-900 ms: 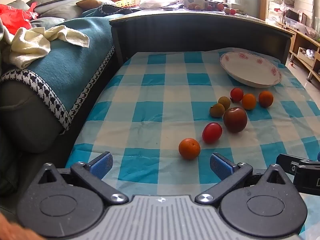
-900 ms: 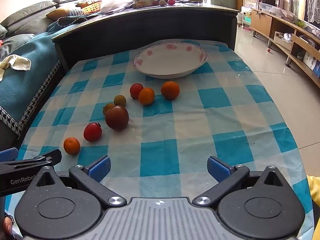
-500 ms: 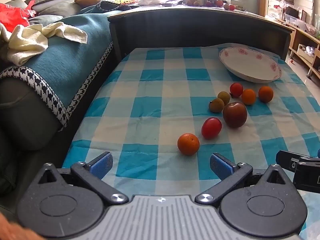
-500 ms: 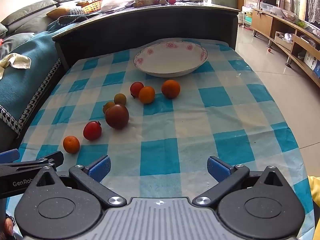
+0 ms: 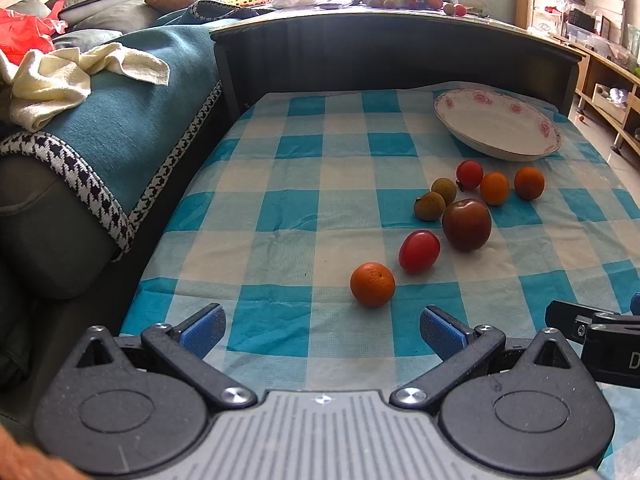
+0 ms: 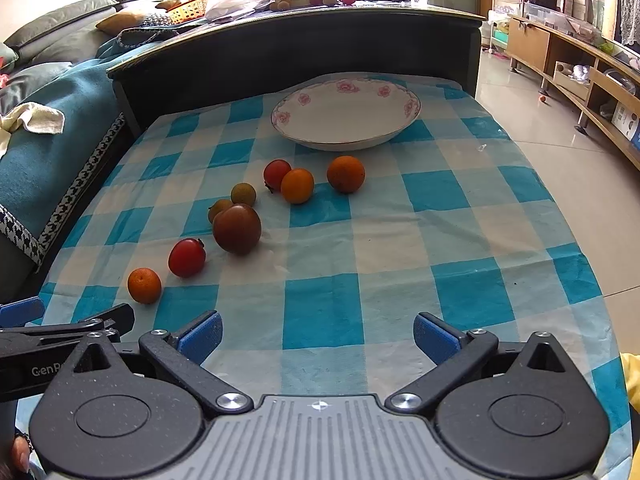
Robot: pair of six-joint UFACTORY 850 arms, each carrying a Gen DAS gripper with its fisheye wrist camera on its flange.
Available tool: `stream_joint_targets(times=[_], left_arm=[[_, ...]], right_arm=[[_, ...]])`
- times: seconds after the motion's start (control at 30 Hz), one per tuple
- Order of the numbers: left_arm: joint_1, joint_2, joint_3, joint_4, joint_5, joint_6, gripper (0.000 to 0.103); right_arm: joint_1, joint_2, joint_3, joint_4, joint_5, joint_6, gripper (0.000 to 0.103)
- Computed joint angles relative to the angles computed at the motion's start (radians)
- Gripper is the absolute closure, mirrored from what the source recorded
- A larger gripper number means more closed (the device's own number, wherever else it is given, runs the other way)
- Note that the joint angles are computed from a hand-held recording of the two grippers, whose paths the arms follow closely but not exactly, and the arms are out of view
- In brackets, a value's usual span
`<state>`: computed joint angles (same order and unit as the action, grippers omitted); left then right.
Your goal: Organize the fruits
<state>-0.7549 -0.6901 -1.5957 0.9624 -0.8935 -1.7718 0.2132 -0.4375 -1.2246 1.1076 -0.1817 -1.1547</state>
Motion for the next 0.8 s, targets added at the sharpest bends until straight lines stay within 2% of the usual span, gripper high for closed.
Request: stream_joint_targets(times=[0.8], left_arm=[[0.0,-0.008,-0.013,-0.008,0.004,0.021,0.0]], right_arm=[[0.0,-0.006,-0.008,-0.059,-0.018,0.052,0.009]])
